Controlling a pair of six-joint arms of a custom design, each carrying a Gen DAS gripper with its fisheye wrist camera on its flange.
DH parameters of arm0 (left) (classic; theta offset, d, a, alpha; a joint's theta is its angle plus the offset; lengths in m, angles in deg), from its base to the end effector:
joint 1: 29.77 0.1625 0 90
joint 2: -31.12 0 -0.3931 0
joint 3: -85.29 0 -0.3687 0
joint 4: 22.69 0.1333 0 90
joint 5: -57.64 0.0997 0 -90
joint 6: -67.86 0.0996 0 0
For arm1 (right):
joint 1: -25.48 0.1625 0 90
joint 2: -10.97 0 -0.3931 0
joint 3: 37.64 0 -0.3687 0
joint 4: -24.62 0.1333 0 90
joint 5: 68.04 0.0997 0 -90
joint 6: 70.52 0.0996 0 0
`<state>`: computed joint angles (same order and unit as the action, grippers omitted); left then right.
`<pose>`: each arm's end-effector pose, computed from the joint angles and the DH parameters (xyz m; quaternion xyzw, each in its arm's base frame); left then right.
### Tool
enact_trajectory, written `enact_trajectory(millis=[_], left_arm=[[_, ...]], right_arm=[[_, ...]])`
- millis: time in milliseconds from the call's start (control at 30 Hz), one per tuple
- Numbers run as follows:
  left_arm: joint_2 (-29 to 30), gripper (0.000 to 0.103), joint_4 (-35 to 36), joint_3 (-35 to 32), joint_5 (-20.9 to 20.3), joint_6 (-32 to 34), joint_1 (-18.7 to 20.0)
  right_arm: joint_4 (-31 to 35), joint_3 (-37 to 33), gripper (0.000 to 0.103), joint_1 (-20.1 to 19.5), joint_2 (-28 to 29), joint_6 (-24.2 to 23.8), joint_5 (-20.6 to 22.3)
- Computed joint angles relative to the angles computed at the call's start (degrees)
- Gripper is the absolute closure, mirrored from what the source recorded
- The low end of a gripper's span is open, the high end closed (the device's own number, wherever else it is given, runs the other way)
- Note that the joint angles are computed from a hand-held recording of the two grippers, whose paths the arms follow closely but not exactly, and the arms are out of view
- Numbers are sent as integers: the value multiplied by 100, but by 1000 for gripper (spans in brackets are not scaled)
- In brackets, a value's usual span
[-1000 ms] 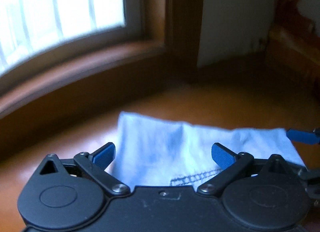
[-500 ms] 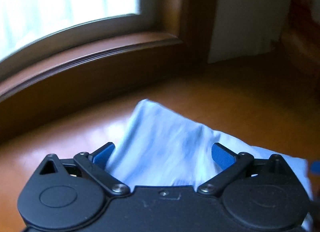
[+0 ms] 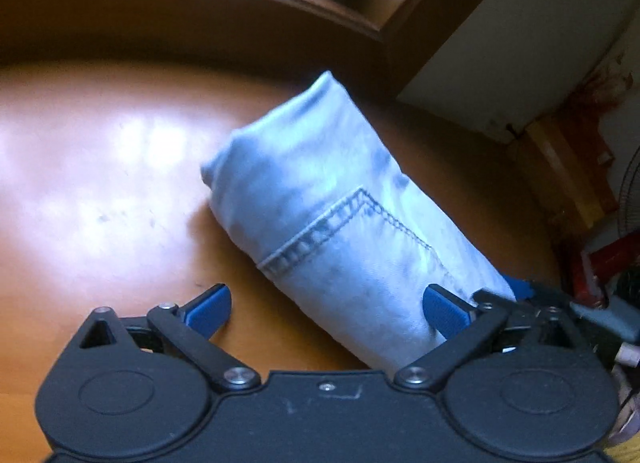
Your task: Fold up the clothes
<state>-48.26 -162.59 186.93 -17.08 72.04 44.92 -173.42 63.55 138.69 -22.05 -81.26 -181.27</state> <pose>0.0096 -0.5693 0.3703 0.1316 0.9539 -0.2482 0.1055 0.3236 -0.5161 0.0281 0.2032 -0.9008 0.3526 0.1519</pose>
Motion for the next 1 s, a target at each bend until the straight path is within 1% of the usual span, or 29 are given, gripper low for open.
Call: enact_trajectory(millis=[100,133,167,200,267,333,400,467,600,667,767,867,900,1000], left_arm=[[160,0,52,-53,164,253,-153],[243,0,33,-72,209,288,-205],[333,0,-91,-45,443,344,-329],[420,0,-172,-51,549,421,-407],[705,0,-253,-199,568,442,-500],[1058,0,-318,-398,571,386,-606],[1493,0,-472,-575,671,389,-796],[1976,0,-650,-772,782,368,-1026],[2976,0,-988,-1276,803,326,-1445],[3476,0,-1137,-1579,783,307,-1629],[4061,0,-1393,-1939,734,277,-1830],[4566,0,-1561,-2325,791,317,-1992],[4712,0,-1575,-2467,823,319,-2006],[4847,0,-1602,-2576,1010,241,-2093]], right_arm=[[-125,-48,13,149,158,-106,-271],[-182,-40,16,144,168,-86,-281],[-240,-30,17,126,172,-59,-277],[-298,-19,20,109,176,-32,-272],[-464,49,21,92,158,-221,-369],[-719,100,21,49,153,-581,-490],[-891,265,21,-49,-7,-873,-519],[-1066,429,21,-216,-201,-1172,-538],[-1184,761,21,-698,-802,-1385,-600],[-1274,901,21,-990,-1102,-1562,-562],[-1211,1022,21,-1418,-1553,-1670,-454],[-1189,976,21,-1784,-1838,-1903,-391],[-1137,958,21,-1878,-1914,-1914,-352],[-923,931,21,-2125,-2104,-1860,-121]])
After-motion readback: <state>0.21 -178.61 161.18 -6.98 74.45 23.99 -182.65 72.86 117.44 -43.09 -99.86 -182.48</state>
